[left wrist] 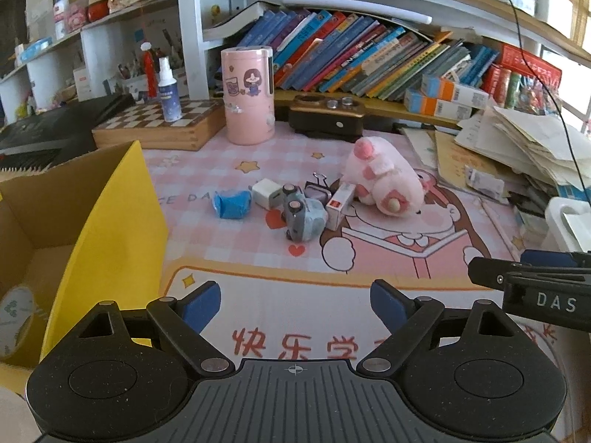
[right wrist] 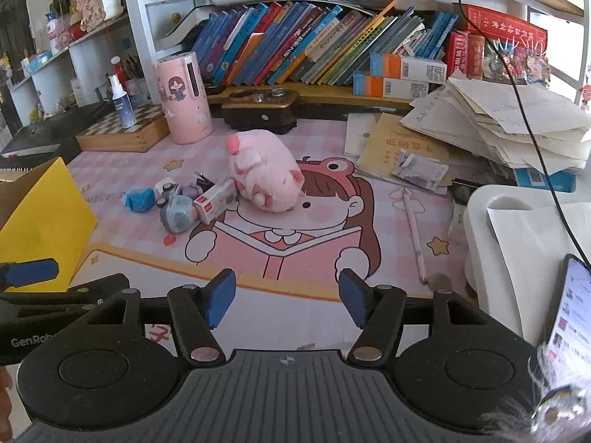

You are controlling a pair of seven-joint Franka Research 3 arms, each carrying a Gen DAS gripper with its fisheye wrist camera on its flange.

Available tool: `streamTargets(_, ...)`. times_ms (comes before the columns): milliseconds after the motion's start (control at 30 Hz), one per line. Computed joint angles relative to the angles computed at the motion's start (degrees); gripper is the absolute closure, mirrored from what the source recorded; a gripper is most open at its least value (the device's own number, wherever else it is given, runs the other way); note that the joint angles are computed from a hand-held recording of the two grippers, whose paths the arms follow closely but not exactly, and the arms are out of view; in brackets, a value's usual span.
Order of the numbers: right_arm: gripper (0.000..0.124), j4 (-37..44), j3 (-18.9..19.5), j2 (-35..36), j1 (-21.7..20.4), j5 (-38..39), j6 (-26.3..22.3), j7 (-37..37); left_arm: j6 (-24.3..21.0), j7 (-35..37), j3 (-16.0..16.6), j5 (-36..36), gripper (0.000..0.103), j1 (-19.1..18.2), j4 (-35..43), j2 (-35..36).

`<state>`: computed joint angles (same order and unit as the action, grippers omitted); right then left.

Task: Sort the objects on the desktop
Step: 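Move both tools toward the grey toy figure and pink plush pig, then close the left gripper on the grey toy while the right gripper grasps the pink pig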

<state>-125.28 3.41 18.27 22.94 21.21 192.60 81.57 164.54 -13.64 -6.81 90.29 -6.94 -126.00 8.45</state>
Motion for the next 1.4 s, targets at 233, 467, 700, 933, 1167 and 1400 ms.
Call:
streamTargets(233, 0.053, 3.3, 4.3, 2.6, -5.4, -2.7, -0.6, 0.7, -0.5, 0.3, 0.6, -1.5, 0.021, -0.3, 3.7, 3.7)
streamTargets(467, 0.052, 7.4, 3.6, 5.4, -5.4, -3.5, -1.7, 0.4, -0.6, 0.5, 2.2, -3.4, 0.021, -1.4, 9.1, 8.7)
streamTargets(700, 0.051, 12.0, 3.2, 8.5, -5.6, -4.2, -3.6, -0.9, -0.2, 3.3, 4.4, -8.8, 0.030, -3.1, 15.2, 14.5)
streamTargets(933, 0.051, 15.8, 3.7, 10.9, -6.5, -4.6, -5.4, -2.7, -4.1, 14.2, 5.8, -17.6, 0.049, -5.2, 21.0, 19.6)
streamTargets(1167, 0.050, 19.0, 3.6, 12.8, -6.6, -4.6, -6.5, -4.2, -3.6, 18.1, 8.9, -21.0, 0.049, -7.7, 24.2, 22.4)
streamTargets(1400, 0.047, 22.6, 3.1, 15.1, -6.1, -4.8, -8.3, -5.6, -1.4, 19.1, 11.2, -21.5, 0.061, -8.9, 25.5, 24.0)
